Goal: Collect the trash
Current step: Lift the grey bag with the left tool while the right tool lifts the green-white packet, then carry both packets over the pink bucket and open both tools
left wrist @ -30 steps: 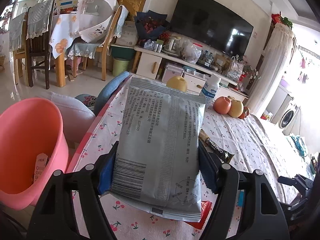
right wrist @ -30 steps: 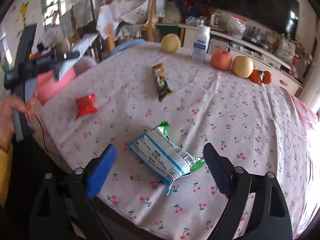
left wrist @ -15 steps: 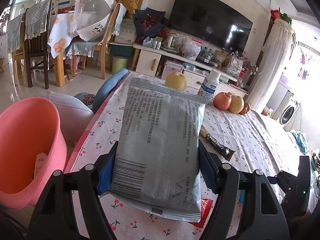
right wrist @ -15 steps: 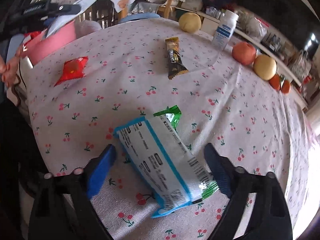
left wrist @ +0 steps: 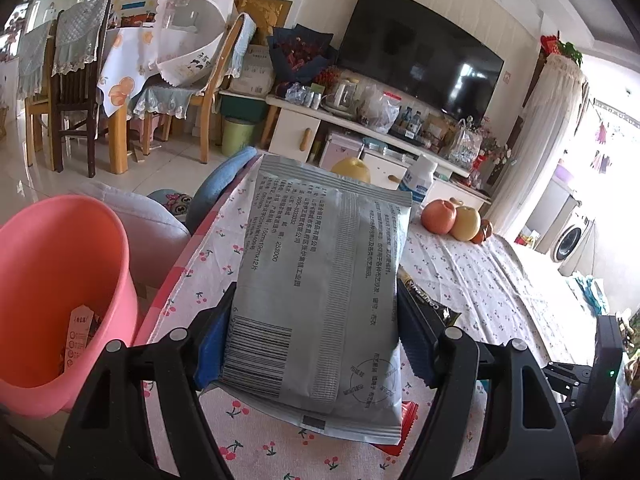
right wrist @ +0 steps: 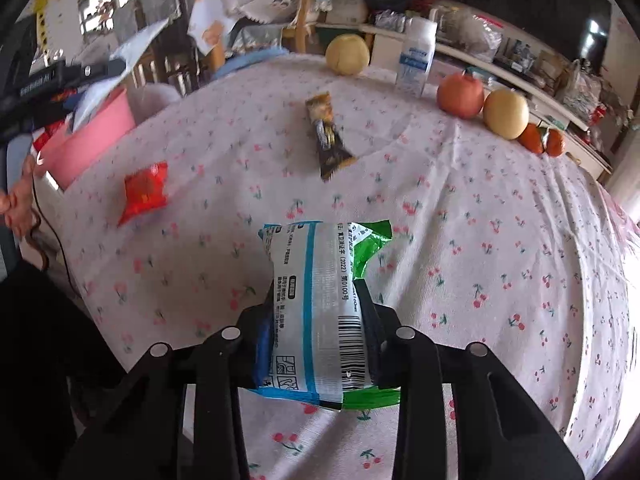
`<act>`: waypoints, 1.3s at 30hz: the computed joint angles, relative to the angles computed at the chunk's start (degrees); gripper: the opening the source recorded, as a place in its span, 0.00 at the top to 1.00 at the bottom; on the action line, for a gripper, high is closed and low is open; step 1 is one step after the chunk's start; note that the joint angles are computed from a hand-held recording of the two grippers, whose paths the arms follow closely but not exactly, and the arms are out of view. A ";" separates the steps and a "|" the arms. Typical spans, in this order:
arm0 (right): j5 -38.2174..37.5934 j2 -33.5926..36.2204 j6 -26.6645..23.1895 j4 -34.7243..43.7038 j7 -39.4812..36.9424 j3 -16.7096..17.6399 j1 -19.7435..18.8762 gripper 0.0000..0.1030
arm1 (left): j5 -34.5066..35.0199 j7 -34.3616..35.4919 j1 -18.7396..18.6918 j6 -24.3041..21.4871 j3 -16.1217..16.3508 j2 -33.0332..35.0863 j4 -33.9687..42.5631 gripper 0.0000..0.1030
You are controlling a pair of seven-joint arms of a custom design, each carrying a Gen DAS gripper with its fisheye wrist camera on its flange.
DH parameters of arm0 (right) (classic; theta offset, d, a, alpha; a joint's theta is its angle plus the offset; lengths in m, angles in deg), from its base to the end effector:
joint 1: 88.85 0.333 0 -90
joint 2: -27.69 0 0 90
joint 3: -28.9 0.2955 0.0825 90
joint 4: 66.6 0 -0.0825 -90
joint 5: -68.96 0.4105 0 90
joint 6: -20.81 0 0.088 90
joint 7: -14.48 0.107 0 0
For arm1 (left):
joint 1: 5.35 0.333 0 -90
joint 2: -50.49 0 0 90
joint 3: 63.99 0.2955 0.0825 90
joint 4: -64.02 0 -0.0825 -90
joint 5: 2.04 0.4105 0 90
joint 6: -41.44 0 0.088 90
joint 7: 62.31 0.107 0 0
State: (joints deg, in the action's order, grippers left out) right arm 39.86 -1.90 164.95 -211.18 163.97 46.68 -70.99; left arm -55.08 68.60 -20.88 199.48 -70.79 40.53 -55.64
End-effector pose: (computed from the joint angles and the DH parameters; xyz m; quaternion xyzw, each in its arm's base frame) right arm 0.3736 0.2766 0.4687 -0.6403 0.6872 -0.2567 0.2276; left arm 0.5455 -0.1919 0.5566 -0.4879 0.7263 -0.4697 0.1172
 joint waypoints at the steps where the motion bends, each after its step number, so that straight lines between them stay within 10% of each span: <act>1: -0.50 0.00 0.14 0.57 0.95 0.51 -0.37 0.64 | -0.60 0.31 -0.05 -0.02 0.16 -0.12 -0.02 0.29; 18: -9.21 22.97 11.29 28.84 2.66 -0.95 2.76 0.64 | -1.77 -4.24 2.29 10.76 2.39 -1.97 -2.25 0.29; 28: -0.82 46.66 11.33 57.33 -9.97 -5.20 10.45 0.64 | 35.46 -42.48 17.00 14.39 -2.92 1.08 -2.96 0.29; 39: 9.93 69.02 2.78 88.14 -21.68 -9.55 17.27 0.63 | 50.02 -58.12 18.19 6.60 0.96 4.91 1.62 0.26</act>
